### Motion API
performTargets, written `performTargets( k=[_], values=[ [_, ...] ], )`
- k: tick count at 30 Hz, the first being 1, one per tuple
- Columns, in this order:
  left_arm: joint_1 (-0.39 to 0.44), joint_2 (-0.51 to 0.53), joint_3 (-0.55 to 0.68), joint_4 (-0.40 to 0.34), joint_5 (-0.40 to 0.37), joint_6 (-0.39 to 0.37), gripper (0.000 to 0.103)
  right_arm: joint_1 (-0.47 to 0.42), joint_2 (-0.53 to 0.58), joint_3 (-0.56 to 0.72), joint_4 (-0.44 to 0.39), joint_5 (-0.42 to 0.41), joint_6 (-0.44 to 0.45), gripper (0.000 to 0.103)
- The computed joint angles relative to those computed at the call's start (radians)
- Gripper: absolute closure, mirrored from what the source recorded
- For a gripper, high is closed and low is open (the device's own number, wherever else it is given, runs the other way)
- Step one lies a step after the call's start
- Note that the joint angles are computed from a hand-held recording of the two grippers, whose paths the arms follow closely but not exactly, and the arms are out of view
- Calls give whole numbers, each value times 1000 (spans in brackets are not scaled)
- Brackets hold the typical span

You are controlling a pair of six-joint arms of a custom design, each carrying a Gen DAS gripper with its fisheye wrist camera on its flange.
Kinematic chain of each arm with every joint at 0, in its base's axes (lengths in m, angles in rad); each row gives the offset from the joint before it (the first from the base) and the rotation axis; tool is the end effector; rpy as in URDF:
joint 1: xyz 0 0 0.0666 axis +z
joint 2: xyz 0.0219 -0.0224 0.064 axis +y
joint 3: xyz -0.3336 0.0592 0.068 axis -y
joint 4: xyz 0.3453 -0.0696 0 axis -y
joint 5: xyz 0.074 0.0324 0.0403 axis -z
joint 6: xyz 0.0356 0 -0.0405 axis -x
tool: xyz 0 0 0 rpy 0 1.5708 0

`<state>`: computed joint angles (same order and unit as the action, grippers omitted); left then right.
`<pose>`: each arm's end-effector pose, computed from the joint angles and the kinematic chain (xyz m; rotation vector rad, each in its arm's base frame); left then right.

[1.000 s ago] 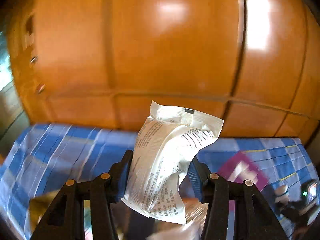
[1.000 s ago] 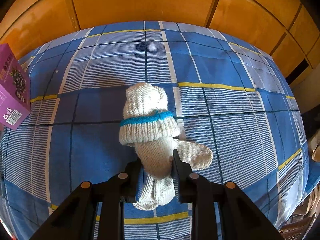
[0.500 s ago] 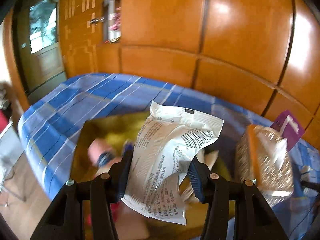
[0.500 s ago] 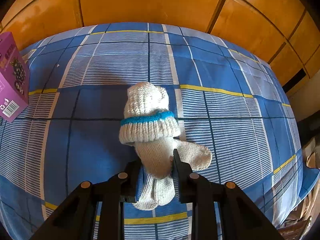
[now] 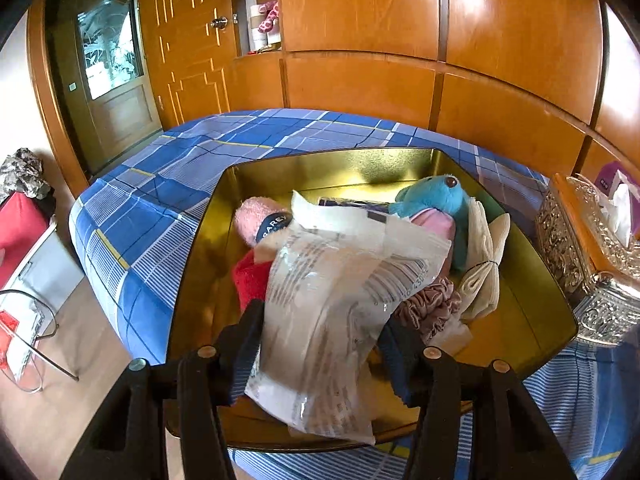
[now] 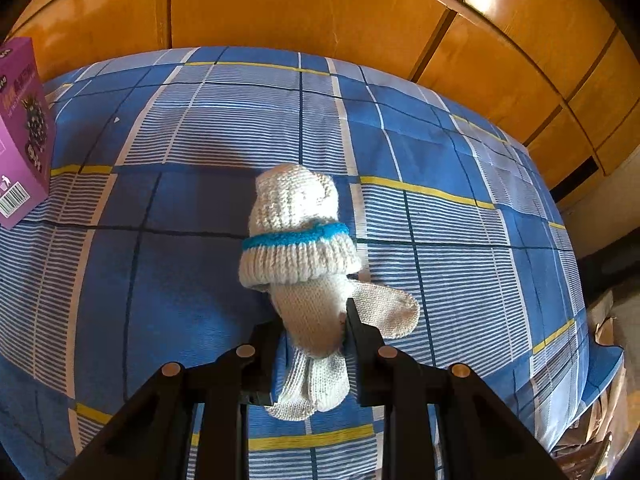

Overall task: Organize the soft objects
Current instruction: 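Carry the white packet with the left tool into the gold tray and release, then lift the white socks with the right tool and carry toward the tray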

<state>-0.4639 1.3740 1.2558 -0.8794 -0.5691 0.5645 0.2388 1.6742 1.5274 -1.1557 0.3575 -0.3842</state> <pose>0.3862 -0.1722 0.3429 -0.3223 2.3503 0.2593 0.4828 0.1043 0.3013 0.2673 2.7447 -0.3601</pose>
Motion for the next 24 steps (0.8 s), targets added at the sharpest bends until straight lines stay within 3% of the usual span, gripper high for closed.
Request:
performTargets(
  k=[8, 24],
  values=[
    [-8, -35, -22, 35, 1, -6, 32, 9, -1, -5, 0, 21, -17, 80],
    [-38, -94, -15, 33, -42, -23, 27, -4, 0, -5, 4, -3, -32, 81]
  ],
)
